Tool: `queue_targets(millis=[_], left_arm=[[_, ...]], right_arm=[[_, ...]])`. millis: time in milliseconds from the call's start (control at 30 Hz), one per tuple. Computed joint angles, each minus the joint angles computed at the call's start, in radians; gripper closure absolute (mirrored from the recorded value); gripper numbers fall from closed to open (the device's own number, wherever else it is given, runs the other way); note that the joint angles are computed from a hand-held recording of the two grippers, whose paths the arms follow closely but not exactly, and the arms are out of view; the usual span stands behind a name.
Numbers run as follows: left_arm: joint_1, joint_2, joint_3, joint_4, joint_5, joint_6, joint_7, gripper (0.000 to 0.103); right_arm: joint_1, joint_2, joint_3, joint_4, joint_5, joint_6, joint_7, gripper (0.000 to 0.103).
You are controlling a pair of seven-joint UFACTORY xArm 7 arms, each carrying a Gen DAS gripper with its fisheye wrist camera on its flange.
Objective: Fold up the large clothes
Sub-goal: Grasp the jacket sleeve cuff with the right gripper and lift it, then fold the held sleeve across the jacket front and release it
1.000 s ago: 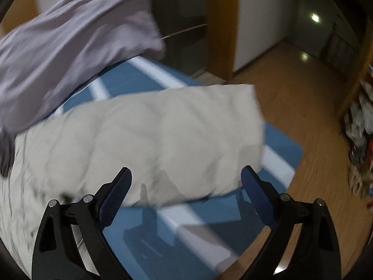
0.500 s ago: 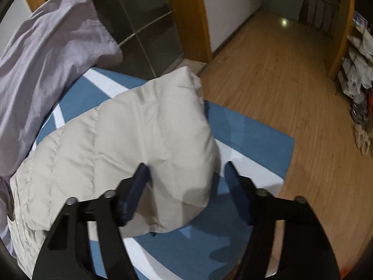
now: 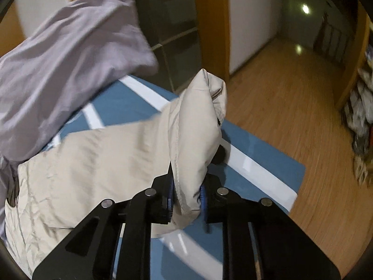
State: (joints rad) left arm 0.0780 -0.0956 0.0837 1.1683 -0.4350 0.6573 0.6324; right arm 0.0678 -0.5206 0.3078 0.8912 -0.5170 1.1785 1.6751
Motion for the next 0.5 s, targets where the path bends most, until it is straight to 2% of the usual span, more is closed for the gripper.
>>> queue_targets(millis=[200, 400, 500], left_arm=[[0.0, -0.002, 0.004, -0.005, -0.03, 0.001, 0.02, 0.002], [0.003, 0.0, 0.008, -0.003, -0.06, 0.009, 0.04, 0.002], [0.005, -0.001, 0.009, -0.004, -0.071, 0.011, 0.048, 0.002]], right_arm=[[0.027, 0.238, 0.021, 0.261, -0.09, 0.031, -0.085, 0.085], [0.126, 0.537, 0.013, 0.573, -0.172, 0.059, -0.184, 0.085], [0.188, 0.678, 0.0, 0.737, -0.192, 0.042, -0.258, 0.085]])
